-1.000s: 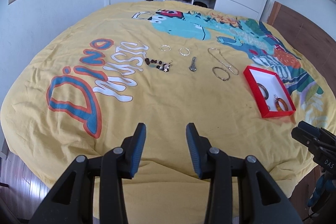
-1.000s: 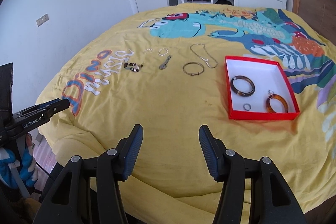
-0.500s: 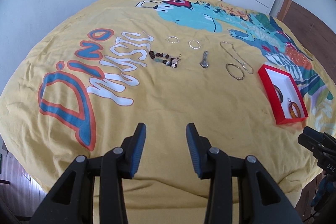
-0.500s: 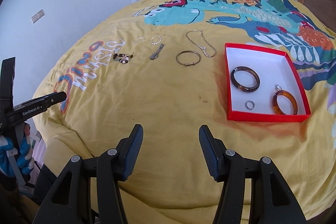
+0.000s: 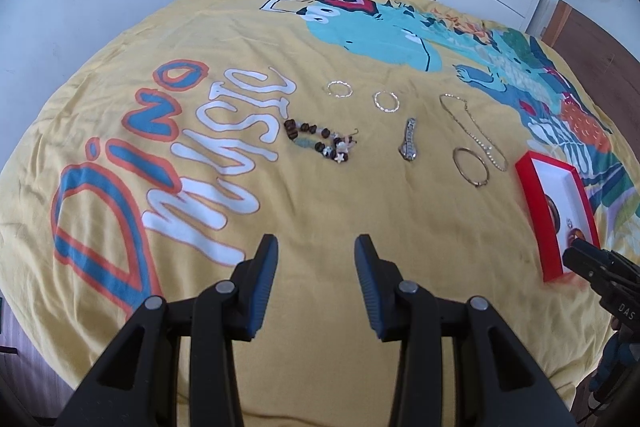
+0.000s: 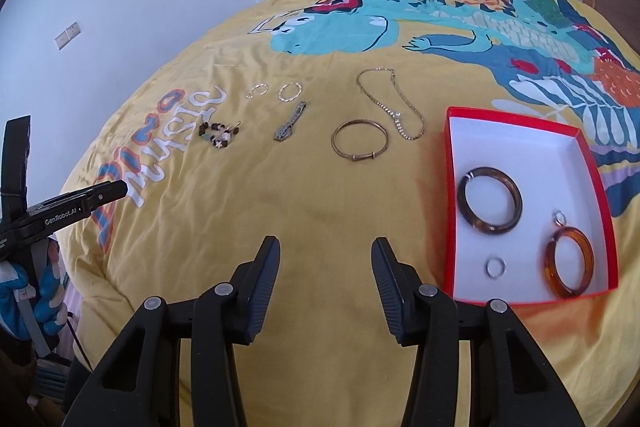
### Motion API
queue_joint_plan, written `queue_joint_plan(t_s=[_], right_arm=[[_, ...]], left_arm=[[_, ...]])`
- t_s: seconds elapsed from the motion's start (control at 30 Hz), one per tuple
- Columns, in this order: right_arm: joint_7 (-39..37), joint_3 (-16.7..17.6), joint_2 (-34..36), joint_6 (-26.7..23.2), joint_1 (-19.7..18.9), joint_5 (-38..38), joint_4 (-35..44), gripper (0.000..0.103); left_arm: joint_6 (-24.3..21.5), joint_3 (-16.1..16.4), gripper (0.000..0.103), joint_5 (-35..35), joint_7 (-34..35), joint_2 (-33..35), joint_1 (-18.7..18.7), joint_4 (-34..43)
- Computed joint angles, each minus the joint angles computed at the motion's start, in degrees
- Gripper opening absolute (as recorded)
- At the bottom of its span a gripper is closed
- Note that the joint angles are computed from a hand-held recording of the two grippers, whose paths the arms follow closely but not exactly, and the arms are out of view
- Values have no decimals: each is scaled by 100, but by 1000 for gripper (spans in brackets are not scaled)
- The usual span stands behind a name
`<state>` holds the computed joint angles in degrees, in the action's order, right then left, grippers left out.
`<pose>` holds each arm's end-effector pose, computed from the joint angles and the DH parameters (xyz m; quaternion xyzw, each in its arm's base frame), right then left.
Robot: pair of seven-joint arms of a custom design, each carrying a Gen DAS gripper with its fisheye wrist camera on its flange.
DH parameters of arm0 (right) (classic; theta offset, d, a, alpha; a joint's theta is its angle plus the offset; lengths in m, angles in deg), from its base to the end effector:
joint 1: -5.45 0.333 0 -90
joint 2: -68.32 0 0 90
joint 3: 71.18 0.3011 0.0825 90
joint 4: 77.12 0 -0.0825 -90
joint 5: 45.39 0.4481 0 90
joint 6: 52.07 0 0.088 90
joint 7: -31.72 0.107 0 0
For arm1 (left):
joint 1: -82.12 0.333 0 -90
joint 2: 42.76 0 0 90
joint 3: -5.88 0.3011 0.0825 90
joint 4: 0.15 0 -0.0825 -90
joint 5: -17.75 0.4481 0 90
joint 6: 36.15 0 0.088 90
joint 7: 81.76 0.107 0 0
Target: Organize jewelry
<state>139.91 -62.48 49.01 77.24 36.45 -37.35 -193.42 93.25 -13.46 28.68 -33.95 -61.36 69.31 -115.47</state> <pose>0.4267 0.3720 0.6261 -0.7795 0.5606 -0.0388 0.2767 0.4775 -0.3191 0.6212 -0.7009 0.6459 -0.2467 0.1753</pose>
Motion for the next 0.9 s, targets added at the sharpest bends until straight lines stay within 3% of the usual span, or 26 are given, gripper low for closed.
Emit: queue_joint_plan(t_s=[0.17, 0.5, 0.73, 0.9], right_arm=[[126, 36, 622, 236, -116, -172, 400, 38], [920, 135, 1739, 385, -286, -845, 1156, 38], [1229, 115, 2010, 549, -323, -779, 1180, 38], [1426, 107, 2162, 575, -340, -860, 1273, 38]], left_arm=[[181, 63, 38, 55, -131, 519, 60, 381], [495, 390, 38, 24, -534, 1570, -24, 1096], [872, 606, 38, -400, -741, 2148, -97, 1443], [693, 700, 44, -354, -1020, 2520, -225, 1753]])
